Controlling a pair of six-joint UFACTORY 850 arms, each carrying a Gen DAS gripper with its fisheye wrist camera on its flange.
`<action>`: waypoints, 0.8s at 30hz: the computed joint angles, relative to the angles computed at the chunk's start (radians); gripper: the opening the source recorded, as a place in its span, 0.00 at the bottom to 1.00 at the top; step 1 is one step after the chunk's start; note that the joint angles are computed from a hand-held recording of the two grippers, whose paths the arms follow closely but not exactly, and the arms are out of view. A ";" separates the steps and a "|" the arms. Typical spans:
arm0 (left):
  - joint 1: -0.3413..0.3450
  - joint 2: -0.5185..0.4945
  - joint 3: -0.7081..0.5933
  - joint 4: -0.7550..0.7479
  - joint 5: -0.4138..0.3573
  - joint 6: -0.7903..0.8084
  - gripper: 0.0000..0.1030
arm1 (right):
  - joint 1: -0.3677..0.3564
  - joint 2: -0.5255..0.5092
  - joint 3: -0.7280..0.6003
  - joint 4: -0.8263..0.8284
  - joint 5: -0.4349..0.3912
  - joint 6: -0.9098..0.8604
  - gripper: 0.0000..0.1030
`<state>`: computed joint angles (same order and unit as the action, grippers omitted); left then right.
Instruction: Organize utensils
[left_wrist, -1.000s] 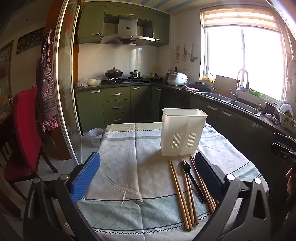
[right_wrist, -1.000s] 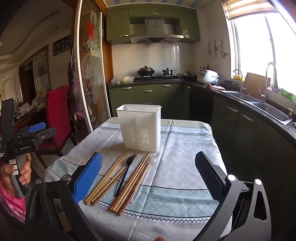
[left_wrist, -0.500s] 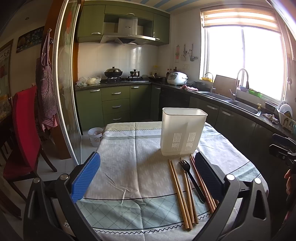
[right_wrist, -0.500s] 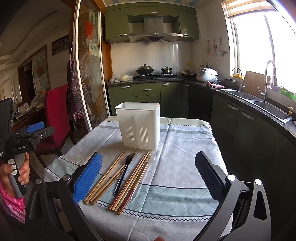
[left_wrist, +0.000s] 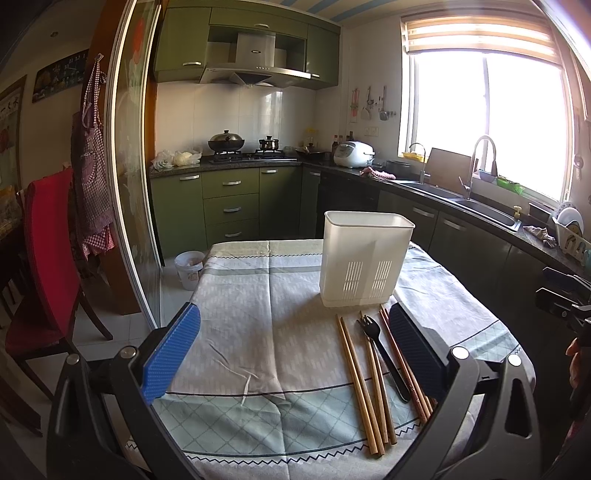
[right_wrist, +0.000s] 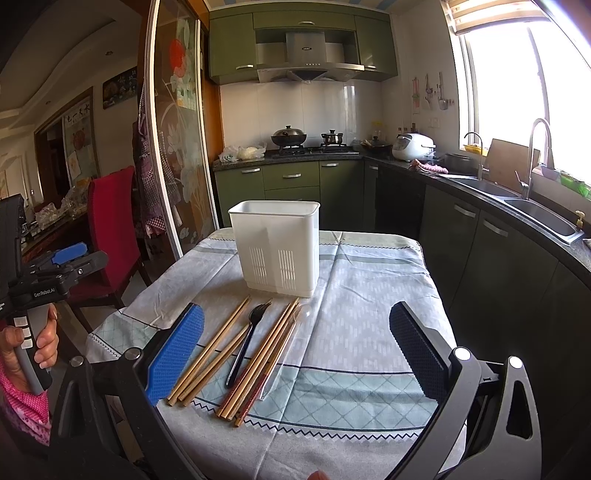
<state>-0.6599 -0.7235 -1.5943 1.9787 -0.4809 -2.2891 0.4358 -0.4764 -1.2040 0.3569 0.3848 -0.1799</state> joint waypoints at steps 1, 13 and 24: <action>0.000 0.000 0.000 0.000 0.000 0.000 0.95 | 0.000 0.000 0.000 -0.002 0.001 0.001 0.96; 0.002 -0.001 0.005 0.017 0.009 -0.022 0.95 | 0.000 -0.008 -0.006 0.002 -0.003 0.000 0.96; 0.002 -0.004 0.005 0.020 0.011 -0.025 0.95 | -0.001 -0.015 -0.013 0.007 -0.010 -0.005 0.96</action>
